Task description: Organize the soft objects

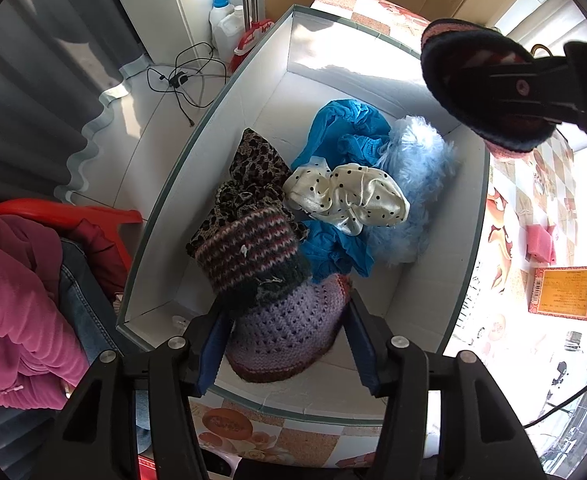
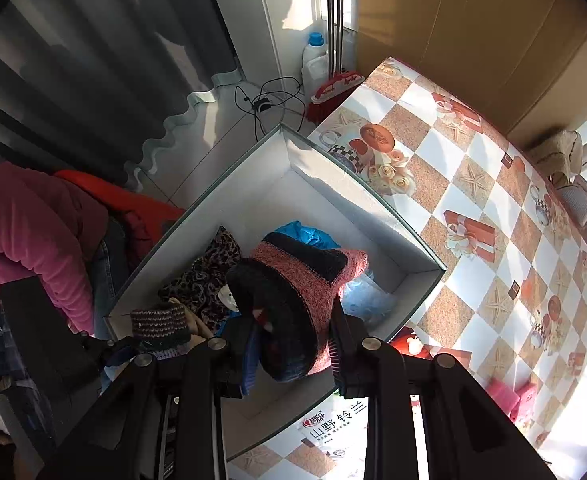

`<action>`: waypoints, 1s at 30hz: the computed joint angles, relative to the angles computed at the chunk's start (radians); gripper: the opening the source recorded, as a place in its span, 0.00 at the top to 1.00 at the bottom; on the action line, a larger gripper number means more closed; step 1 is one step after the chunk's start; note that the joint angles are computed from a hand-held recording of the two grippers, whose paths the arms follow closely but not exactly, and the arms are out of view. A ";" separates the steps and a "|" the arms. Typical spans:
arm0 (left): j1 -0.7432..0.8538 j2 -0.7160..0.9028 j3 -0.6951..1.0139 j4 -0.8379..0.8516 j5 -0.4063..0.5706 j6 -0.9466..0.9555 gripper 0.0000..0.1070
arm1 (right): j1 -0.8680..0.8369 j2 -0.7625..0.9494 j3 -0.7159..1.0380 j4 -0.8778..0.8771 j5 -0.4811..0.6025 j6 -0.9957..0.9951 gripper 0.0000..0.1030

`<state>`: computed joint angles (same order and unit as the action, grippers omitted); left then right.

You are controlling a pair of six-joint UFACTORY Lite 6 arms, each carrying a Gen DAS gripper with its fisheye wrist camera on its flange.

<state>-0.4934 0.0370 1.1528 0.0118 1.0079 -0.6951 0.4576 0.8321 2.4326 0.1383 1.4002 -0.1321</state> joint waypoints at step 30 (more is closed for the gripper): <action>-0.036 -0.062 0.010 0.044 -0.009 -0.089 0.21 | -0.086 -0.357 -0.464 0.021 -0.157 -0.018 0.46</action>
